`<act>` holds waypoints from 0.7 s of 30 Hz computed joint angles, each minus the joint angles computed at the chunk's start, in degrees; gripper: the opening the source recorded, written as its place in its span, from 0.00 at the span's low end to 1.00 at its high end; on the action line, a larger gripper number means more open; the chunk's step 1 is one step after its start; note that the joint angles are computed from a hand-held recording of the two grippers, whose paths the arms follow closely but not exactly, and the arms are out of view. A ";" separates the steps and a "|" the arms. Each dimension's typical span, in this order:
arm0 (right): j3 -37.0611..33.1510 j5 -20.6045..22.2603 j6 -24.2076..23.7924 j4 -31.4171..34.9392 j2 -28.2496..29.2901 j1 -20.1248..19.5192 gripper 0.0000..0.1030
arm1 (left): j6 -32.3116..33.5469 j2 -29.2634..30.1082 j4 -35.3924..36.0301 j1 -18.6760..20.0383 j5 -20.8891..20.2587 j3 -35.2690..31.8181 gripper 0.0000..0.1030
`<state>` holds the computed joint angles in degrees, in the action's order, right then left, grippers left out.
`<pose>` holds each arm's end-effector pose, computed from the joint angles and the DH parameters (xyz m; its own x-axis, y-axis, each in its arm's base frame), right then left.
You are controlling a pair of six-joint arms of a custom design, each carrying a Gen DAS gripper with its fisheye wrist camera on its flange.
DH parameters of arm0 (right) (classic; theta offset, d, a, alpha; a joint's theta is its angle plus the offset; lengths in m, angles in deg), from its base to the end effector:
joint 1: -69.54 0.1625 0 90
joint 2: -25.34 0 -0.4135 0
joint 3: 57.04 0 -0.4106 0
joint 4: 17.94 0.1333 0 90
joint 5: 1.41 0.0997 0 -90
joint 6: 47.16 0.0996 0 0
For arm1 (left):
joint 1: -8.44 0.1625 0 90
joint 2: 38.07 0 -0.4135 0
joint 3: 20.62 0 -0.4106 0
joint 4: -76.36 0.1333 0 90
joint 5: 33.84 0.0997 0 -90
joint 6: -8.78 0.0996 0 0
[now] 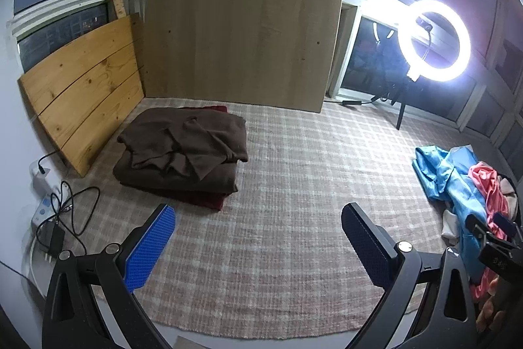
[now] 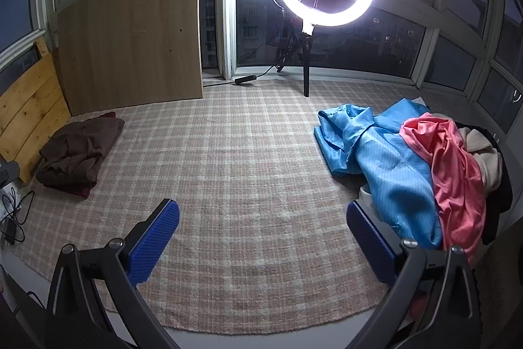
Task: Fold clothes
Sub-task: 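Move both grippers toward the pile of clothes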
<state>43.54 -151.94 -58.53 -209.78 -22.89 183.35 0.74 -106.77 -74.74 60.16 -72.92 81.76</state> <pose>0.2963 -0.5560 0.1898 -0.6515 0.2818 0.7043 -0.3985 0.6629 -0.6339 -0.2121 -0.6088 0.3102 -0.7862 0.0114 -0.6179 0.4443 0.7053 -0.5524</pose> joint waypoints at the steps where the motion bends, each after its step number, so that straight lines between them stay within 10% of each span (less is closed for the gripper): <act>1: 0.11 0.16 0.19 0.25 -0.13 -0.08 1.00 | 0.57 0.02 -0.62 -0.03 0.13 0.13 0.99; 21: 3.30 -2.58 2.29 -1.99 -2.04 0.39 1.00 | 3.91 1.11 -1.04 -1.42 -0.02 1.21 0.99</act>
<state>46.84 -154.52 -56.25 -211.77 -24.94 183.74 4.66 -105.66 -75.78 58.74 -72.94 82.97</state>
